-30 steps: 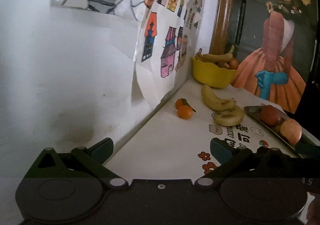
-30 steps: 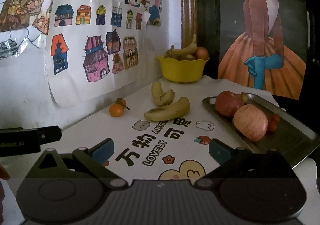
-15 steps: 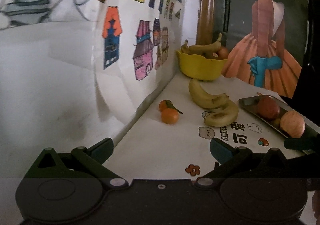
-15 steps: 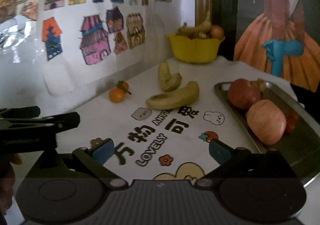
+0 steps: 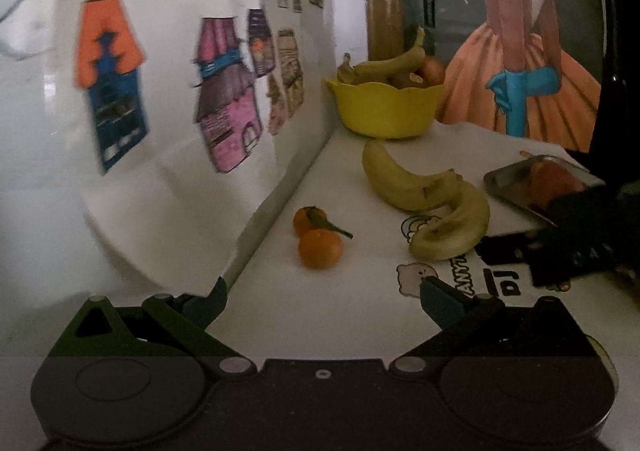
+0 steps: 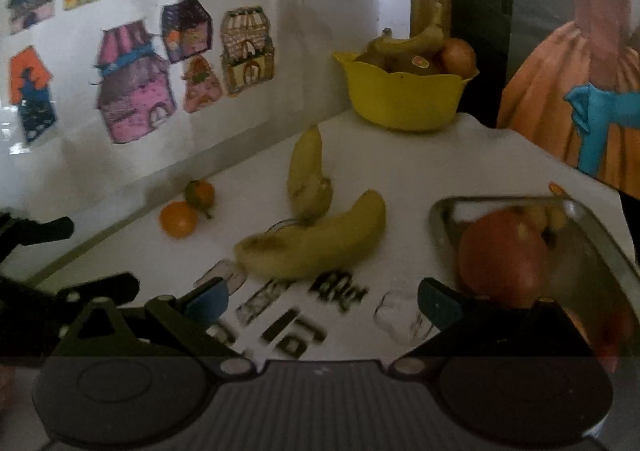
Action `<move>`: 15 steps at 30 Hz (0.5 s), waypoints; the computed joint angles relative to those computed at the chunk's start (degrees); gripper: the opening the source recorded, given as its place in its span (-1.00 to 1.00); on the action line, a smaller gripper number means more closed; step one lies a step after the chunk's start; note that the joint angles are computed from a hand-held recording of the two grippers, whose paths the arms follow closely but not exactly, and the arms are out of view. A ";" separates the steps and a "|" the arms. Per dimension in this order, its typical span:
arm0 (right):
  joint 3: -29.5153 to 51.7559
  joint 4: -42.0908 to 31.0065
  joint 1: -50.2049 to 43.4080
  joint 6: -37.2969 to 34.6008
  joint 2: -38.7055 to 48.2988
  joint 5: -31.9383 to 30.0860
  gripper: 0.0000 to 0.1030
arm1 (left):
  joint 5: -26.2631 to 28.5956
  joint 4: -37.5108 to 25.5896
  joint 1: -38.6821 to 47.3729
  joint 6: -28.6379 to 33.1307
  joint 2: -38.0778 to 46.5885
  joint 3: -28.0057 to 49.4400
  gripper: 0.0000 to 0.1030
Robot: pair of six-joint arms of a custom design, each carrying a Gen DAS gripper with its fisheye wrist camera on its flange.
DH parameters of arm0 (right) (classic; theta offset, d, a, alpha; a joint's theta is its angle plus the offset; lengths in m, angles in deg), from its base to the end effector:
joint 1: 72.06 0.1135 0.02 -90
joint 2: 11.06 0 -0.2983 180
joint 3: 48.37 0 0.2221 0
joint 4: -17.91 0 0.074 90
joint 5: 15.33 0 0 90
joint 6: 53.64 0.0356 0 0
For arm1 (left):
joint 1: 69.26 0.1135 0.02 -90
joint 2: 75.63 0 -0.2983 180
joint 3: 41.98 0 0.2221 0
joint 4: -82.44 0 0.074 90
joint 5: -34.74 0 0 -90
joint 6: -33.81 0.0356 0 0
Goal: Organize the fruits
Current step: 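Grasp a small orange tangerine with the left tool while the right tool grasps a banana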
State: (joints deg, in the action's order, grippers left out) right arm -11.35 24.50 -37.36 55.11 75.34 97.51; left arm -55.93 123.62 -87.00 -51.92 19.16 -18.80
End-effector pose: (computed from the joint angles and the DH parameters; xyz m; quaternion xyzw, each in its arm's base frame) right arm 0.1922 0.1163 0.1701 -0.0461 0.9005 0.0145 0.4322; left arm 0.1996 -0.0634 0.1445 0.1628 0.8525 -0.0532 0.4939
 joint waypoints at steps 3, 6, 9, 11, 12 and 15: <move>3.09 -0.18 -4.31 -1.80 3.15 -3.75 0.99 | -0.86 -1.23 -0.73 0.03 2.04 2.80 0.99; 5.35 -0.08 -7.58 -1.32 5.28 -7.55 0.99 | -1.25 -2.44 -1.06 -0.12 4.06 5.52 0.99; 7.75 -0.56 -9.10 -0.90 7.78 -8.62 0.99 | -2.13 -3.10 -1.51 -0.35 6.11 7.81 0.99; 9.33 -1.26 -9.28 -1.06 9.42 -8.00 1.00 | -2.68 -2.96 -1.70 -0.37 7.24 8.77 0.98; 9.69 -1.01 -9.57 -1.46 9.88 -8.58 1.00 | -3.15 -2.72 -1.83 -0.46 7.77 9.11 0.98; 11.38 -1.35 -9.57 -2.81 11.21 -8.50 0.99 | -4.09 -2.03 -1.95 -0.67 9.01 9.83 0.95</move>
